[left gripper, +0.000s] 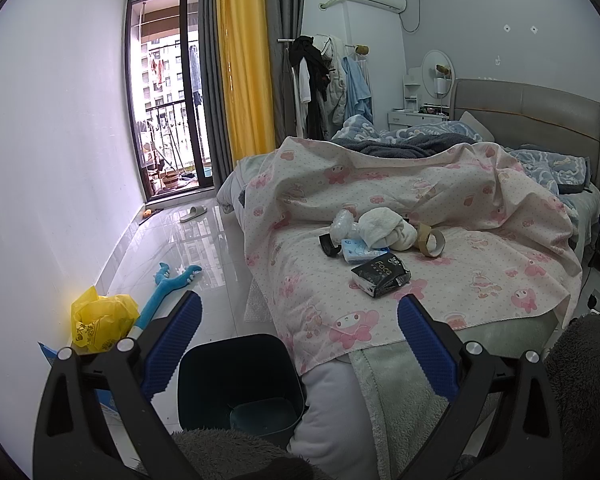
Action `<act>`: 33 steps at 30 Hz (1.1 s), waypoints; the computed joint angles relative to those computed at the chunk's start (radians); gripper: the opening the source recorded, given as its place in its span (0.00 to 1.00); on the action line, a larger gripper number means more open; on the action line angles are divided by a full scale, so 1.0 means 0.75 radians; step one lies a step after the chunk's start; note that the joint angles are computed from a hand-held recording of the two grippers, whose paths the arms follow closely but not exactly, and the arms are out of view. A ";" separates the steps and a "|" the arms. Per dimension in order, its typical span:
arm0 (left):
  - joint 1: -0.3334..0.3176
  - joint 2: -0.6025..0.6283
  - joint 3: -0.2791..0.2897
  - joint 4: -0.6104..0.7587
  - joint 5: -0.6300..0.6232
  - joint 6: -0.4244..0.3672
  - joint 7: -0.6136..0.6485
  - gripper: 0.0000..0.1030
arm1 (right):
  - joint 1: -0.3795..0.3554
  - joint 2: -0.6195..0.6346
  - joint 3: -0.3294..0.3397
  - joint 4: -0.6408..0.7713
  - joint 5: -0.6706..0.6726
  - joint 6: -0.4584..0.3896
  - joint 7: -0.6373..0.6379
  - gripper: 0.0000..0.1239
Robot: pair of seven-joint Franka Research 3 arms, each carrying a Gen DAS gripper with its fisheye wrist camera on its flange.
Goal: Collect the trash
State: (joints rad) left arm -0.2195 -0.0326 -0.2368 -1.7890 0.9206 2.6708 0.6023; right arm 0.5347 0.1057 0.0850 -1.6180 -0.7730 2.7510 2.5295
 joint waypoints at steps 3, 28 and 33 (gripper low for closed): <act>0.000 -0.001 0.001 -0.003 -0.003 0.006 0.001 0.97 | 0.000 0.001 0.001 0.002 0.007 -0.002 -0.006 0.81; 0.003 0.045 0.015 0.045 -0.204 0.047 0.186 0.97 | 0.009 0.061 0.012 0.129 -0.018 -0.077 -0.023 0.81; -0.008 0.114 0.029 0.124 -0.280 0.040 0.281 0.96 | 0.017 0.187 -0.012 0.257 0.196 -0.087 -0.226 0.81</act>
